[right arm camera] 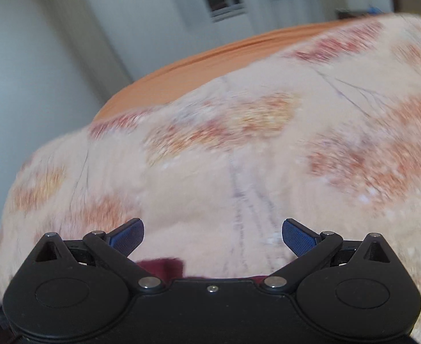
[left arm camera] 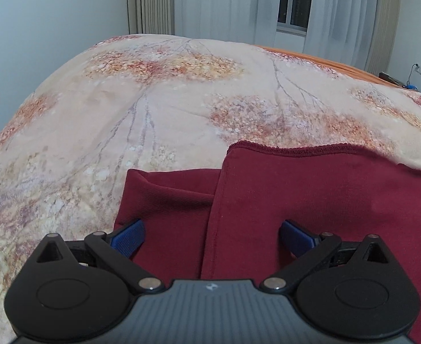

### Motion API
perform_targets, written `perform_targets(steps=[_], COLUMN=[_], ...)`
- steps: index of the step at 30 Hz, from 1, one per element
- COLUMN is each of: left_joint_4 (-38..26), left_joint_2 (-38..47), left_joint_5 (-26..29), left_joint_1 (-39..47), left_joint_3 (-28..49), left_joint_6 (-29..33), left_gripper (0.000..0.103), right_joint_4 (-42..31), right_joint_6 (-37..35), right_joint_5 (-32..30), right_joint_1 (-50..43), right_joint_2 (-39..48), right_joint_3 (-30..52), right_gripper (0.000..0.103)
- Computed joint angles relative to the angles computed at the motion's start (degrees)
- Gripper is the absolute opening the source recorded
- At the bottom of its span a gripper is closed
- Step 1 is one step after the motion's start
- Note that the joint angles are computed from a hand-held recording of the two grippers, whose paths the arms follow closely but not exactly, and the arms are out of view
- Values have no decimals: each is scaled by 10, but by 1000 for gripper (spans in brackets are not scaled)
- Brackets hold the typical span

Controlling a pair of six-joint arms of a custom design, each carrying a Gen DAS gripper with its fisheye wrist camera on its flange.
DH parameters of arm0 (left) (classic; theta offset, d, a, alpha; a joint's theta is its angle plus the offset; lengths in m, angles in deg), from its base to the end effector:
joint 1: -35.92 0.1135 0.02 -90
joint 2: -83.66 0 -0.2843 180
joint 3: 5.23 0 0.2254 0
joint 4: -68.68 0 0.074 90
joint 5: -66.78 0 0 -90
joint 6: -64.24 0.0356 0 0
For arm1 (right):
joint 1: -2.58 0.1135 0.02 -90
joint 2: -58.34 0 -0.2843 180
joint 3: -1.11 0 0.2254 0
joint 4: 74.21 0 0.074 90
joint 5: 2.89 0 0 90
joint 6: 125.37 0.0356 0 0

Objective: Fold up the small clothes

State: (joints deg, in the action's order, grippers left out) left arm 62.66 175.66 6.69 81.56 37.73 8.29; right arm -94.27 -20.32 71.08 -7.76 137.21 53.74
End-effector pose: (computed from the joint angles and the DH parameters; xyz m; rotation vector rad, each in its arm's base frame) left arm 0.1789 0.1576 0.1415 -0.0408 2.3608 -0.0081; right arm 0.2399 -0.0338 0.2146 0.3896 2.3376 0.3719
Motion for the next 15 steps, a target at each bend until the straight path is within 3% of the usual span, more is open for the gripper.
perform_targets(steps=[5,9,11,15], left_joint_4=[66,10,-18,-37], left_joint_2=[6,-15,-28,-12], left_joint_5=[48,132,161,137], left_joint_1=[32,107,148,185], left_joint_3=[-39,-20,-2,39], left_joint_6=[8,11,9,20], left_gripper=[103,103,103,103], right_joint_4=[40,75,72,36], right_joint_6=[-51,-120,-140,-138], right_joint_5=[17,81,66,-23], right_joint_1=[-14,-9,-36,-113], right_joint_2=[-105,-248,-305,-415], right_joint_3=[-101,-230,-277,-343], right_gripper=[102,102,102,102])
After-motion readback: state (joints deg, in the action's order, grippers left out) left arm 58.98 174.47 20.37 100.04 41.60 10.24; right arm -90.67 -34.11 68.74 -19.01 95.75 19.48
